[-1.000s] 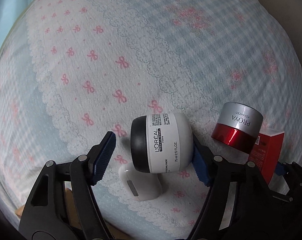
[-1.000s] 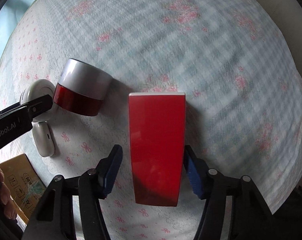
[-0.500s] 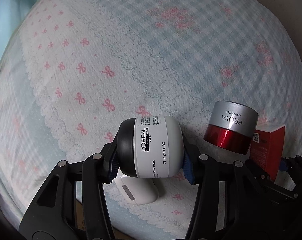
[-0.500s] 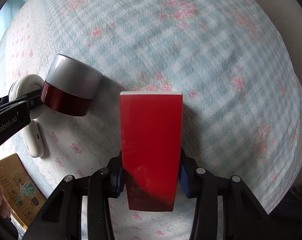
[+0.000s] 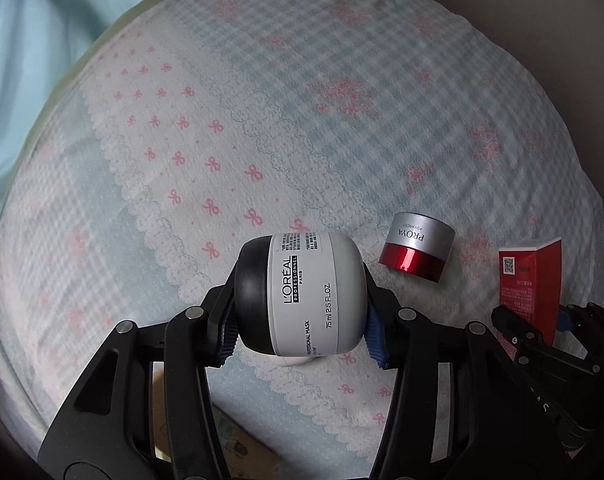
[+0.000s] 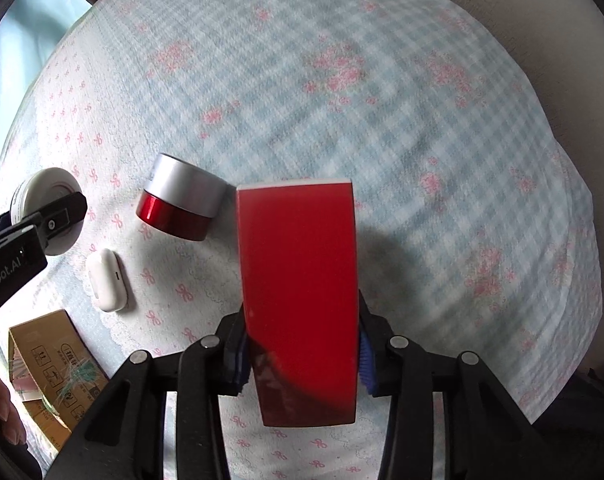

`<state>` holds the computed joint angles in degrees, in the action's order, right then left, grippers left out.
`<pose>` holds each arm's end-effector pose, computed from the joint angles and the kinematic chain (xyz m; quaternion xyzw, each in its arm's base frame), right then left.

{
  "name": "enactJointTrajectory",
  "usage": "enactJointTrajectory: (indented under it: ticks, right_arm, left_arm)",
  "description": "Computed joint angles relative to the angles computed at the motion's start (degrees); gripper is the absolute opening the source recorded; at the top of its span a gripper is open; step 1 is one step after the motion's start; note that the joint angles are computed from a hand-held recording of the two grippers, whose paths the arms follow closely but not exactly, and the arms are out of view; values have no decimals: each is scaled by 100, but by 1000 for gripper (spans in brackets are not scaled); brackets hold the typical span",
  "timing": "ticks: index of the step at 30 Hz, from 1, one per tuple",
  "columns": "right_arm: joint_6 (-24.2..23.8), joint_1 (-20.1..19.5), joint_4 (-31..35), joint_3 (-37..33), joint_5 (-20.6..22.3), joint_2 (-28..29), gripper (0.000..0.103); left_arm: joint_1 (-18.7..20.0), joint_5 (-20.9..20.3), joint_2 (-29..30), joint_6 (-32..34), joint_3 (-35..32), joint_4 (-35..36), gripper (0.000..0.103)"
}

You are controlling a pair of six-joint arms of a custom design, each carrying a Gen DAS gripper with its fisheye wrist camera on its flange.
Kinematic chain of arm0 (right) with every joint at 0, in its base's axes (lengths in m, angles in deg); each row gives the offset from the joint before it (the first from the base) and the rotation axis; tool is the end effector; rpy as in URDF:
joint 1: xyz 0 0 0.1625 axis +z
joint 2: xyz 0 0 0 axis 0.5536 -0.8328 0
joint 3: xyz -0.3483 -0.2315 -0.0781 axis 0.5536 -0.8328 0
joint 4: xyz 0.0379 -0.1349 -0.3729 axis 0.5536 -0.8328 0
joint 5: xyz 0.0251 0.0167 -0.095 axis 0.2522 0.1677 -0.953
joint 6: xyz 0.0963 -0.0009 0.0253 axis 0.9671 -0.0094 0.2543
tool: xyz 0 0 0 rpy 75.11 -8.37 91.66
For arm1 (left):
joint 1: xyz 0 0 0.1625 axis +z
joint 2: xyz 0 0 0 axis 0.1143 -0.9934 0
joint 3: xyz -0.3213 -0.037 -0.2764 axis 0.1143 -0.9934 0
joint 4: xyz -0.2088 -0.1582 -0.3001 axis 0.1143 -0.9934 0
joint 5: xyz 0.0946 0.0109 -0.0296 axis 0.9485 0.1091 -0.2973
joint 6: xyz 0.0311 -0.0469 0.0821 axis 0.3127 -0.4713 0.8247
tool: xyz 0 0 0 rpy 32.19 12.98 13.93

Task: Organize rigid objects
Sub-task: 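Carry the red box and L'Oreal jar into the cardboard box and open both tools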

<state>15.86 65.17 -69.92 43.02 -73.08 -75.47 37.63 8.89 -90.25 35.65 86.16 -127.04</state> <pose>0.1460 -0.4928 0.1714 -0.0328 -0.9377 0.0277 0.3447 -0.2690 -0.5351 0.0859 0.0894 0.9068 -0.0533 0.4084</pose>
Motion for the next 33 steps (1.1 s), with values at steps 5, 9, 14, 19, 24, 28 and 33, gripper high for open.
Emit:
enactJointTrajectory:
  ticks: [5, 9, 14, 19, 24, 28, 33]
  right_arm:
    - [-4, 299, 361, -141, 39, -391, 38]
    - [-153, 659, 535, -226, 87, -730, 38]
    - [-440, 1258, 687, -384, 247, -939, 38]
    - [-595, 1883, 775, -577, 542, -947, 38]
    - [-580, 2553, 948, -820, 804, -817, 38]
    - [-432, 3073, 1050, -970, 928, -577, 38]
    - [57, 3547, 1041, -1028, 1280, -219, 38]
  left_arm:
    - [-393, 4, -492, -362, 184, 218, 47]
    - [-782, 32, -962, -544, 341, 373, 47]
    - [-1255, 89, -1609, -891, 532, 653, 47]
    - [-1747, 143, -2457, -1594, 767, 1128, 47]
    - [-2313, 263, -3360, -2484, 832, 2315, 47]
    - [-2751, 239, -4085, -3278, 861, 3465, 47]
    - [-3249, -75, -5060, -4226, 980, 4747, 47]
